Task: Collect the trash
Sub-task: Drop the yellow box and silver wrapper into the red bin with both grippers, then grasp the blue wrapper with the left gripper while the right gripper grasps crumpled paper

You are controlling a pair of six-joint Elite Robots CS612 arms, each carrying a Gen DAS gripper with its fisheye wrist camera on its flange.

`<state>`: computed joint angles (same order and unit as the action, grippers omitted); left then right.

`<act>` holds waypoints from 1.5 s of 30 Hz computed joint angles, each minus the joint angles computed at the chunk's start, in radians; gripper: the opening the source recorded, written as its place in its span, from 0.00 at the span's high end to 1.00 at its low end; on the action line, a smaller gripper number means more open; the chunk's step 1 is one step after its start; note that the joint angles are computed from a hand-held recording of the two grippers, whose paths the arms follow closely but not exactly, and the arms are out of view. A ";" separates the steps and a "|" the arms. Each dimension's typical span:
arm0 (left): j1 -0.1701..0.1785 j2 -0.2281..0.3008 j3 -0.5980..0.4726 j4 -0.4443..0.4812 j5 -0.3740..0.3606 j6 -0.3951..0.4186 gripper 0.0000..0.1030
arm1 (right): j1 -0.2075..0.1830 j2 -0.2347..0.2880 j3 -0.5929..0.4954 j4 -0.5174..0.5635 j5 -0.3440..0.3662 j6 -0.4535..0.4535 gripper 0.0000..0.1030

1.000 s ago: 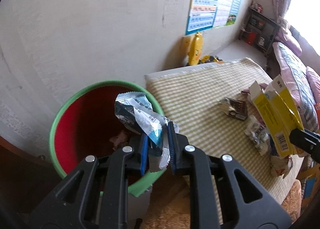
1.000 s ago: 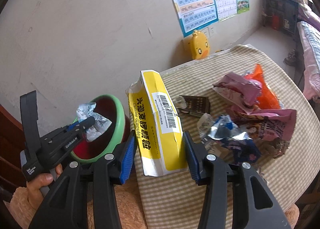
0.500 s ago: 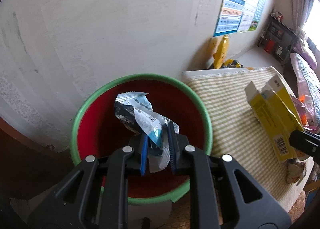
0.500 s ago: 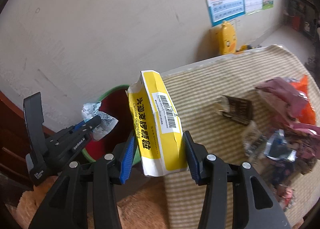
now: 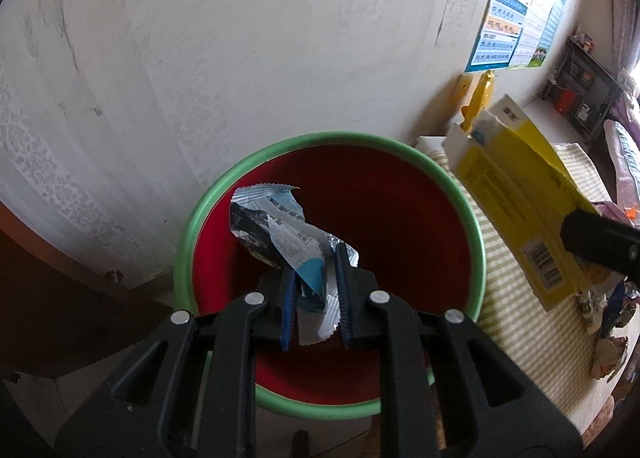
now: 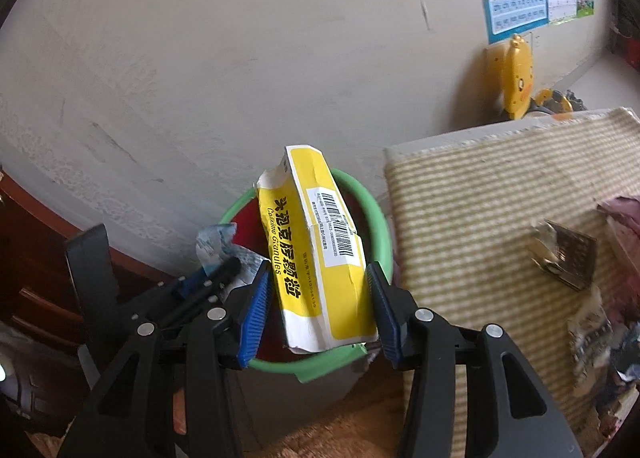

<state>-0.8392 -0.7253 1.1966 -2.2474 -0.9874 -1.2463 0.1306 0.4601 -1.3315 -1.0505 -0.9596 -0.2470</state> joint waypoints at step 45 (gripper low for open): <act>-0.045 0.076 -0.186 0.072 0.036 0.134 0.40 | -0.195 0.146 -0.315 0.042 -0.303 0.197 0.29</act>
